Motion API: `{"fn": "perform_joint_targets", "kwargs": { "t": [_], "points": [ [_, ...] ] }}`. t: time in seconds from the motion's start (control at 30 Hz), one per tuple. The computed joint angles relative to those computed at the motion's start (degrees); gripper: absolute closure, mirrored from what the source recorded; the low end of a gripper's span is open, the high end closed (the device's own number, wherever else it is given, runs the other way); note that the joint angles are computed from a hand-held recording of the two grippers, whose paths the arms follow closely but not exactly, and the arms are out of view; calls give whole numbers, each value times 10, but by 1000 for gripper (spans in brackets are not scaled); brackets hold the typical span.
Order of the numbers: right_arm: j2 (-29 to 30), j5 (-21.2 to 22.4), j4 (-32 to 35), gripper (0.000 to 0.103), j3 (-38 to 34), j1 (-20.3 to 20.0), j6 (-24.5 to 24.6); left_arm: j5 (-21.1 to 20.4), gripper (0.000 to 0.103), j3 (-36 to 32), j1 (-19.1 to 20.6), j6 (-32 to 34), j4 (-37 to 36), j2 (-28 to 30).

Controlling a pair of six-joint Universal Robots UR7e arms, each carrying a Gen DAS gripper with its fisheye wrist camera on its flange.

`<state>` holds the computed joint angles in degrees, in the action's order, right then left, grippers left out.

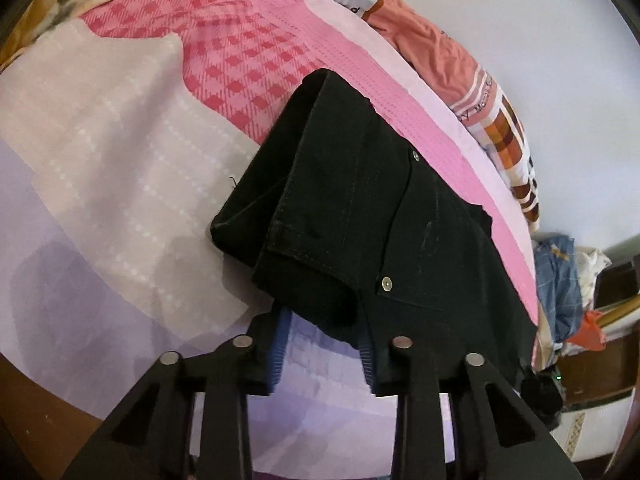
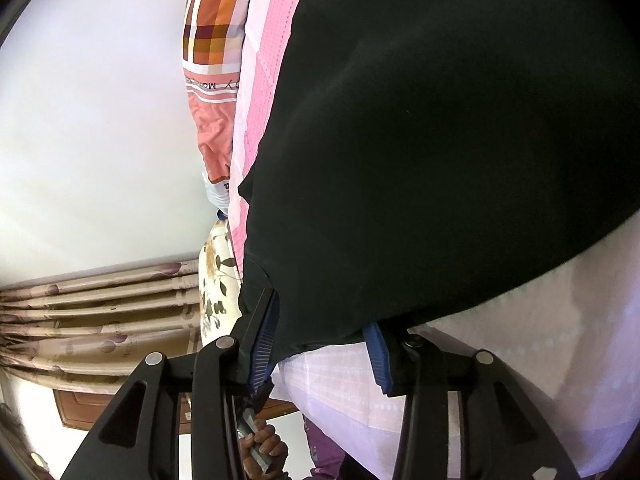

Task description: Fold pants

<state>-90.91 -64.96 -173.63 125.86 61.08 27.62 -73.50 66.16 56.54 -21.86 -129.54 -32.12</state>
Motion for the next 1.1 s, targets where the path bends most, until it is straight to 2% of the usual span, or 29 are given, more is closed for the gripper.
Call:
{"fn": "perform_joint_targets", "kwargs": {
  "t": [0.13,0.2,0.3,0.37,0.43,0.53,0.6,0.67,0.83,0.93,1.0,1.03,1.07,1.1],
  "points": [
    [1,4,-3,64,1,-1,-3,55,82,4,-18,35,-27,1],
    [1,-6,4,65,-1,4,-10,67,83,-8,-20,45,-39,5],
    [1,-4,17,77,-1,0,-8,80,84,-27,-16,30,-24,12],
    [1,3,20,94,6,-10,2,87,85,-26,-12,16,-16,12],
    [1,16,16,100,11,-19,9,87,85,-21,-10,16,-17,11],
    [-1,16,25,99,10,-17,1,100,85,-22,-12,19,-9,15],
    [-1,36,14,99,16,-26,6,106,85,-24,-13,22,-5,17],
    [-3,58,-14,93,28,-37,24,109,85,-22,-14,21,-5,16],
    [-51,98,-133,84,83,-110,90,103,84,-24,-12,17,-2,16],
    [-100,142,-192,81,119,-200,142,100,84,-29,-11,14,6,17],
    [-128,170,-220,84,134,-261,174,102,83,-28,-11,12,5,16],
    [-144,189,-231,86,141,-296,190,103,83,-27,-11,11,5,16],
    [-159,192,-222,89,142,-314,187,104,83,-26,-12,10,4,16],
    [-189,180,-190,90,141,-332,164,103,83,-26,-12,8,3,16]
  ]
}}
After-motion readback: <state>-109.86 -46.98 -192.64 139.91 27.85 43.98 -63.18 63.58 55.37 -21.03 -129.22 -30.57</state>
